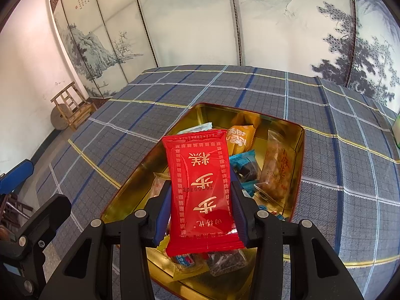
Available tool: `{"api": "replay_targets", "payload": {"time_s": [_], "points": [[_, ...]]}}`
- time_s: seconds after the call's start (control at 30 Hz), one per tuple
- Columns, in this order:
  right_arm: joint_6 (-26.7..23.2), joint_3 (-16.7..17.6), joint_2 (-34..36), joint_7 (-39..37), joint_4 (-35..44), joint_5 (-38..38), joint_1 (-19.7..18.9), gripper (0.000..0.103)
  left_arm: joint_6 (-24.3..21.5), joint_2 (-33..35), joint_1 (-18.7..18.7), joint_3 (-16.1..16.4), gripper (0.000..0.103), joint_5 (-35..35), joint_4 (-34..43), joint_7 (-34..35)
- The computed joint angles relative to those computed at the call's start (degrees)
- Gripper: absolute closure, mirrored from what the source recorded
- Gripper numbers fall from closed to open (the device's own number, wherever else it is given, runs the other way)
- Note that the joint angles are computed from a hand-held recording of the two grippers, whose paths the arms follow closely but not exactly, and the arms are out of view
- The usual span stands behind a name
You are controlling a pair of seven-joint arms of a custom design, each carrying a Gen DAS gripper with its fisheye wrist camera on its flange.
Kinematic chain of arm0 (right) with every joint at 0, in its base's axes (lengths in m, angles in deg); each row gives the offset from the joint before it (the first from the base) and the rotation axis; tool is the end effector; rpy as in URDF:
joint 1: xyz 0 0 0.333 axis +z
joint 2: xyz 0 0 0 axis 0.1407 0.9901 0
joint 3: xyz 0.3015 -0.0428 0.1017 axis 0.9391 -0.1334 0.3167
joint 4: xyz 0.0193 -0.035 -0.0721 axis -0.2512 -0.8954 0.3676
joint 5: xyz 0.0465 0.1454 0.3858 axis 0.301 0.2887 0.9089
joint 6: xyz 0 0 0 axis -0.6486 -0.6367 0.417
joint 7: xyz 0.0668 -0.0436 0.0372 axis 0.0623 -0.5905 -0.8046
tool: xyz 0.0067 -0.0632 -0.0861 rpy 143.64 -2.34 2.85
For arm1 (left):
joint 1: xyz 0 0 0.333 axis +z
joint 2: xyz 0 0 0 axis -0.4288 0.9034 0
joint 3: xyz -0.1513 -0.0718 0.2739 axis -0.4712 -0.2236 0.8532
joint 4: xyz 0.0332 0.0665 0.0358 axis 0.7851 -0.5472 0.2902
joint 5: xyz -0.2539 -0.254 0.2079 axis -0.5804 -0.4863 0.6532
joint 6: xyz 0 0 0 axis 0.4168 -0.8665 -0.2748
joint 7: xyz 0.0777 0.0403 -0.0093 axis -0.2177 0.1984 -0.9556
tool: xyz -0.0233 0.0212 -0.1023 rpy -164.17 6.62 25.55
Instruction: Organize snacks
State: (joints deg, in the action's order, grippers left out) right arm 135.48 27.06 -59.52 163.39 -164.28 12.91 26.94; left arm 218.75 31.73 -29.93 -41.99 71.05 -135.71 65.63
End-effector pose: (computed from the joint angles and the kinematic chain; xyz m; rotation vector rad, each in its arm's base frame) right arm 0.6226 0.2768 0.4944 -1.7400 1.6498 -0.4804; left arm 0.6005 -0.1626 0.5408 -1.4678 1.8637 -0.7645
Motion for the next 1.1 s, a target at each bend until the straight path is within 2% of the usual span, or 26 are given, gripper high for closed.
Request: {"api": "replay_targets", "payload": {"time_s": [0.17,0.37,0.47,0.53,0.6,0.67,0.77,0.93,1.1], "points": [[2.6,0.12,-0.59,0.09,-1.35,0.64,-0.32,0.056,0.17,0.01,0.01,0.04,0.01,1.01,-0.09,-0.87],[6.78,-2.22,-3.0,5.64,-3.9,-5.65,1.33,0.056,0.4,-0.07,-0.05,0.06,0.01,1.97,-0.29,-1.63],[8.6,-5.59,-5.12,15.69,-5.62,-17.19,3.77,0.056,0.62,-0.33,-0.01,-0.04,0.01,1.97,-0.61,-1.67],[8.47,-7.73,-6.64,26.43,-6.25,-29.49,5.22,0.056,0.91,-0.75,0.01,-0.18,0.01,2.13,-1.05,-1.87],[7.39,-8.42,-8.37,37.08,-6.82,-41.72,5.72,0.056,1.04,-1.22,0.09,-0.44,0.01,2.66,-1.47,-2.28],[5.79,-7.71,-10.17,44.81,-7.6,-50.77,5.17,0.055,1.43,-1.92,0.17,-0.76,0.01,2.29,-2.15,-1.98],[3.07,-5.46,-12.8,52.35,-9.11,-59.74,3.66,0.054,1.86,-2.89,0.5,-1.39,0.01,2.17,-3.03,-1.81],[0.31,-1.41,-17.24,60.14,-12.53,-67.64,0.31,0.05,2.7,-4.73,1.21,-2.55,0.01,1.7,-4.66,-1.41],[-0.42,1.68,-20.53,65.72,-15.29,-71.75,-3.03,0.045,3.1,-6.57,2.32,-4.24,0.01,2.53,-6.13,-1.84]]}}
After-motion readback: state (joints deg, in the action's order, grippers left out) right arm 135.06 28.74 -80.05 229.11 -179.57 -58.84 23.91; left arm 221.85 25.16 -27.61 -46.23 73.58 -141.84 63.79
